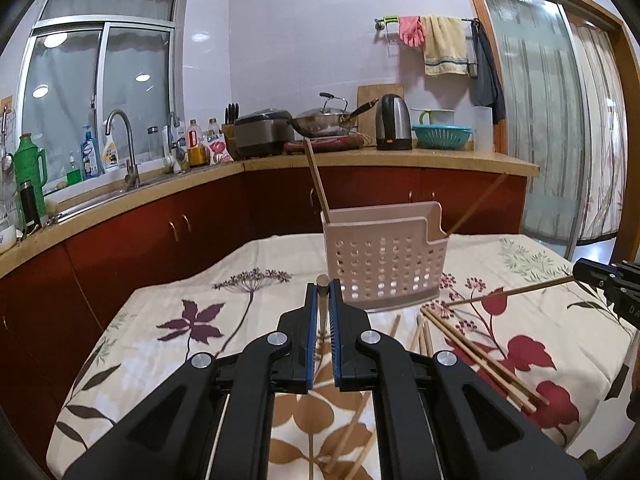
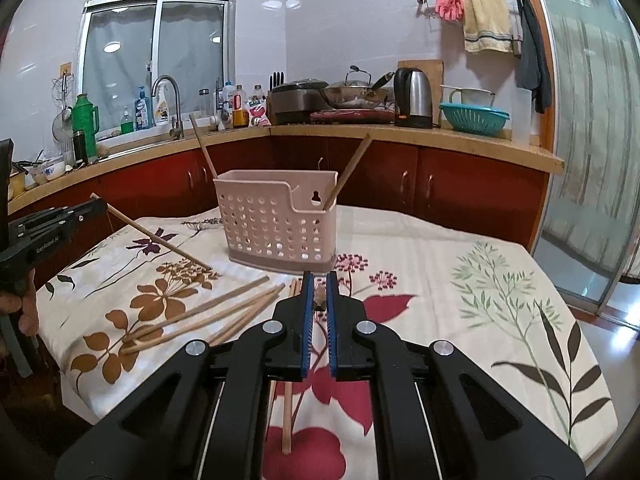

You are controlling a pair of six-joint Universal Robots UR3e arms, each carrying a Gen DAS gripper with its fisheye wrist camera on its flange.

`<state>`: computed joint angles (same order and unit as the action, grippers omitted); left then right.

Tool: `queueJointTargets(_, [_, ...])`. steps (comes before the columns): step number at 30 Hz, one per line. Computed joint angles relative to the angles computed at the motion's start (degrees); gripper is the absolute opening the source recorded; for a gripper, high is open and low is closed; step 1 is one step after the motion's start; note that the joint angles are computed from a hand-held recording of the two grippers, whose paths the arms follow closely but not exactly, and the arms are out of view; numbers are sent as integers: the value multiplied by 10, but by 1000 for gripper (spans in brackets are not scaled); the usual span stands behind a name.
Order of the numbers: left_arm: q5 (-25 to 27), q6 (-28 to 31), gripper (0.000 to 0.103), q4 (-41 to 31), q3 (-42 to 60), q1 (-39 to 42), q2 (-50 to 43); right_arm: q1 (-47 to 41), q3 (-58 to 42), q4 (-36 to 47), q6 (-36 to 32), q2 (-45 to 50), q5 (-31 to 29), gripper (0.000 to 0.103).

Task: Organize utensils
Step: 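Carry both held chopsticks up over the pink caddy and lower them in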

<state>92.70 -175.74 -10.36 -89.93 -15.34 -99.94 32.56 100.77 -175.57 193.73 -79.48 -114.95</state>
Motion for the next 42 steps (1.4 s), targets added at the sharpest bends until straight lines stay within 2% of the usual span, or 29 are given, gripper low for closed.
queueJointTargets(22, [-28, -13, 7, -7, 113, 27, -65, -40, -160, 3, -45, 89, 34, 7])
queueJointTargets(42, [-52, -18, 6, -19, 155, 29, -55, -42, -190, 19, -49, 69, 50, 6])
